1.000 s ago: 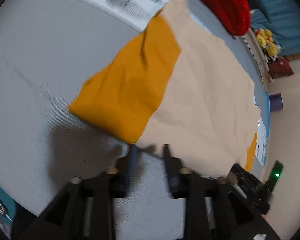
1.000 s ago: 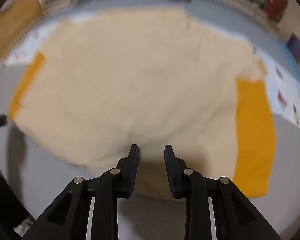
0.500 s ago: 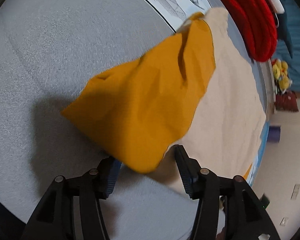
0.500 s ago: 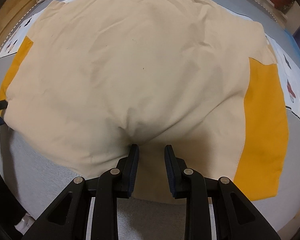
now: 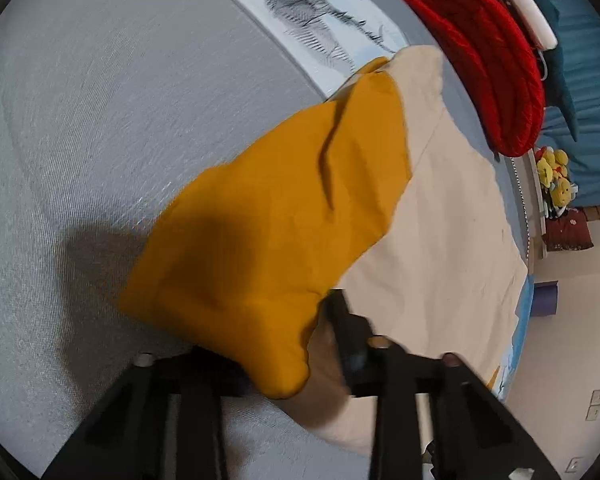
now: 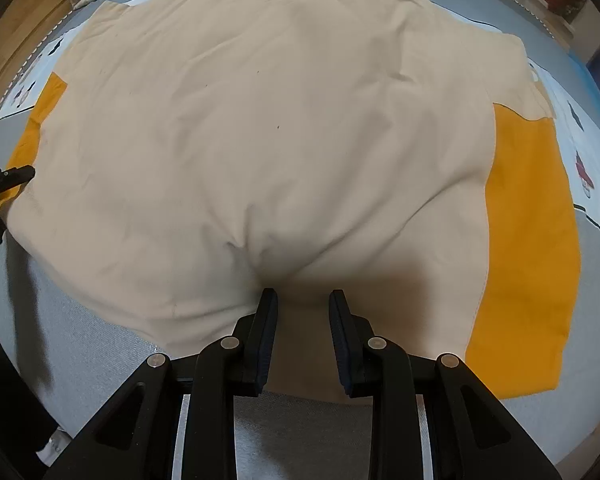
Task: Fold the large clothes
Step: 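Grasp the yellow side panel with the left tool and lift it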
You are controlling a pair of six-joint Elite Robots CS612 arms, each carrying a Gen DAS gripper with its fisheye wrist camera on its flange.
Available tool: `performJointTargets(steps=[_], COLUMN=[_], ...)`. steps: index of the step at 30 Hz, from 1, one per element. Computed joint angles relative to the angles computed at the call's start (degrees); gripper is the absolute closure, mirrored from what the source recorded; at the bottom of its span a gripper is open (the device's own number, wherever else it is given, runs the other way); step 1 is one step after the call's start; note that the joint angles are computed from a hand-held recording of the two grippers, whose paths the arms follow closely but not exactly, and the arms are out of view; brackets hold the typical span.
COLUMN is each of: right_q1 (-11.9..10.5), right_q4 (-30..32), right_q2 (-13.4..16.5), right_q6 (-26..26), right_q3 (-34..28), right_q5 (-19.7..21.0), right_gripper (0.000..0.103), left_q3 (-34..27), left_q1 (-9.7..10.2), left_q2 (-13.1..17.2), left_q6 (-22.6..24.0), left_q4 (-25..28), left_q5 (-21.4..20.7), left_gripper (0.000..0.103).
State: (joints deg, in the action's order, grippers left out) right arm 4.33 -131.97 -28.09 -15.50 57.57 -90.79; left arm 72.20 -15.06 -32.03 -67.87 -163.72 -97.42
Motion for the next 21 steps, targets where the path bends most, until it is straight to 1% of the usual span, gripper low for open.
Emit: performJointTargets(steps=[2,3,5,7,9,12,14,15,17,18,20,21], right_q1=[0.0,0.0,0.2,0.5,0.4,0.4,0.6,0.7,0.7,1.0,1.5,2.0], right_q4=[0.0,0.1,0.2,-0.2,-3.8,-10.1,-14.5,-15.7,-17.8,-18.2,-18.0,-16.1], right_q2=[0.0,0.0,0.1,-0.2,-1.3,-2.7,-3.9,-4.2,-5.0,-5.1,-5.0,-4.6], right_q6=[0.1,0.2,1.1,3.3,5.7,7.8,7.5,7.5,6.7,6.1,4.0,2.7], right_q3=[0.0,-0.2,-0.4,-0.5,1.4,3.7,5.5,6.0,7.2,7.4,7.5,6.8], right_q5=[0.0,-0.1,-0.6,-0.8,0.7,2.8,4.7,5.6,10.8,12.3,14.6,16.1], right_gripper=[0.075,0.075,0.075,0.075,0.075,0.075,0.075,0.075,0.075,0.075,0.075,0.075], left_q3=[-0.2,-0.1,0.2,0.9,1.9,3.4,4.5,5.3,6.1,6.9,7.7,7.8], left_q1=[-0.15,-0.34,-0.7,-0.97,-1.2,-1.81,-2.29,-2.41,-2.66,-2.82,-2.94,-3.01], left_q2=[-0.2,-0.6,-1.1,-1.8,-3.0,-4.7,-6.2,-7.0,-8.0,-8.7,-9.4,-9.5], left_q6=[1.5,2.8,5.0,6.6,8.4,12.2,16.0,17.9,21.3,23.2,25.3,26.3], left_q4=[-0.6,-0.8,-1.7,-2.9,-4.1,-5.6,-6.9,-7.6,-7.5,-7.5,-8.0,-8.0], left_q5=[0.8,1.9,3.6,5.0,6.8,11.3,14.7,15.8,17.6,18.8,19.5,19.6], left_gripper=[0.091,0.093,0.094,0.094,0.094,0.095,0.095,0.095,0.095,0.096,0.096,0.096])
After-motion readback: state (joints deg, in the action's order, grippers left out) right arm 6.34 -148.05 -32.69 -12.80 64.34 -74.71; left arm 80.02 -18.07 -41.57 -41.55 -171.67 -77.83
